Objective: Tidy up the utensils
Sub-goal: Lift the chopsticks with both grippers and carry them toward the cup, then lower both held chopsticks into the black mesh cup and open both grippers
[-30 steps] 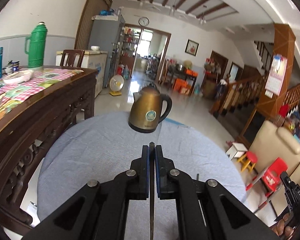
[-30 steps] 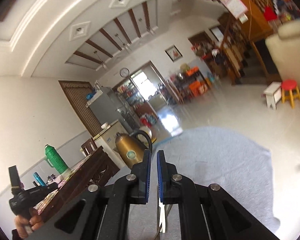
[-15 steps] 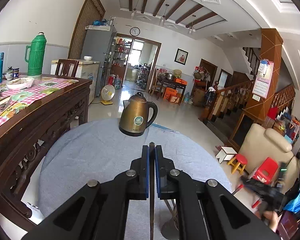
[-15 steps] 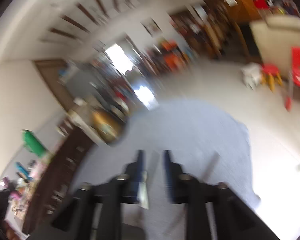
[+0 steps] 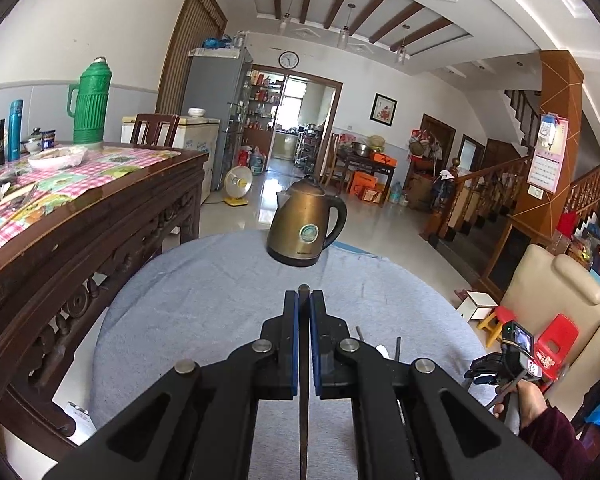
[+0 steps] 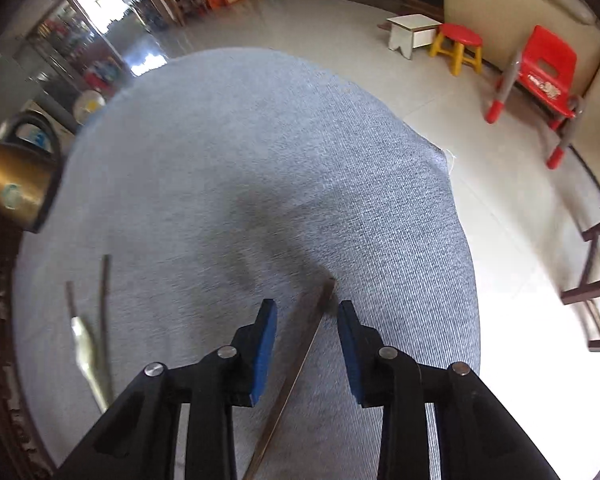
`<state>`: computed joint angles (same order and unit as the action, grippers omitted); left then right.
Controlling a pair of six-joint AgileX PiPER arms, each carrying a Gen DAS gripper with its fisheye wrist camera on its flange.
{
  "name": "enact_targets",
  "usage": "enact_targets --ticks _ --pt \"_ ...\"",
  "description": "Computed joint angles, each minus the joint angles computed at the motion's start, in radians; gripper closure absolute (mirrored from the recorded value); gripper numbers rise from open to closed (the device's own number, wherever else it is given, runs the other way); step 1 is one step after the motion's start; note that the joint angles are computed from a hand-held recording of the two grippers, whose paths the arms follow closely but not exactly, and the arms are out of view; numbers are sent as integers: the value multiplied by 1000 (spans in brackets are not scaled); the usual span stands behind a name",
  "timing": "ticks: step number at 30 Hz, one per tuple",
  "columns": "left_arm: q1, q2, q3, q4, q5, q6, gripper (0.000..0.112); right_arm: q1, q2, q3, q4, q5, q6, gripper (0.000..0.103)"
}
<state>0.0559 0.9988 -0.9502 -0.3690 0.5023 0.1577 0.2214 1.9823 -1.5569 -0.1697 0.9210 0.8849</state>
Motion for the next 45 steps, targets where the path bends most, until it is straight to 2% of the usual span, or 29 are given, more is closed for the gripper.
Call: enact_targets --ticks 2,4,6,8,11,13,16,19,23,25,30,32,36,39,42,44,45 --pt "20 4 5 -36 1 33 107 30 24 -37 -65 41 42 77" --pt "41 0 11 -76 11 67 107 54 38 -54 -115 66 70 92" --pt "44 -12 17 -80 14 68 107 49 6 -2 -108 10 81 94" --pt "42 -32 20 -68 24 56 107 43 -62 103 -83 -94 95 97" --pt "26 -73 31 -27 29 14 107 91 -138 215 -168 -194 210 97" --pt "-5 -106 43 41 19 -51 107 127 -249 341 -248 -285 311 97" --pt "-55 -152 58 131 12 -142 107 194 -390 481 -425 -354 507 97" --pt "-93 -187 60 175 28 -195 107 280 -527 576 -579 -361 696 97" --pt "-125 -226 52 200 43 -238 107 454 -693 654 -818 -281 945 97" --pt "-166 -243 46 258 38 -301 107 525 -747 646 -889 -228 989 97" --pt "-337 -247 11 534 24 -585 107 770 -803 562 -1048 -13 1050 97" --pt "-426 -226 -13 688 34 -736 107 839 -808 516 -1086 39 1045 97" --pt "-529 -170 -48 874 22 -927 107 942 -776 420 -1184 111 1068 97" --pt "-572 -123 -67 964 -8 -1028 107 995 -720 347 -1265 171 1077 97" --pt "-646 -80 -61 1170 -4 -1223 107 989 -626 291 -1350 185 1109 97" --pt "-659 -47 -54 1207 -15 -1275 107 990 -559 267 -1385 203 1122 96" --pt "-660 -32 -45 1214 -20 -1291 107 971 -529 261 -1384 164 1137 96"
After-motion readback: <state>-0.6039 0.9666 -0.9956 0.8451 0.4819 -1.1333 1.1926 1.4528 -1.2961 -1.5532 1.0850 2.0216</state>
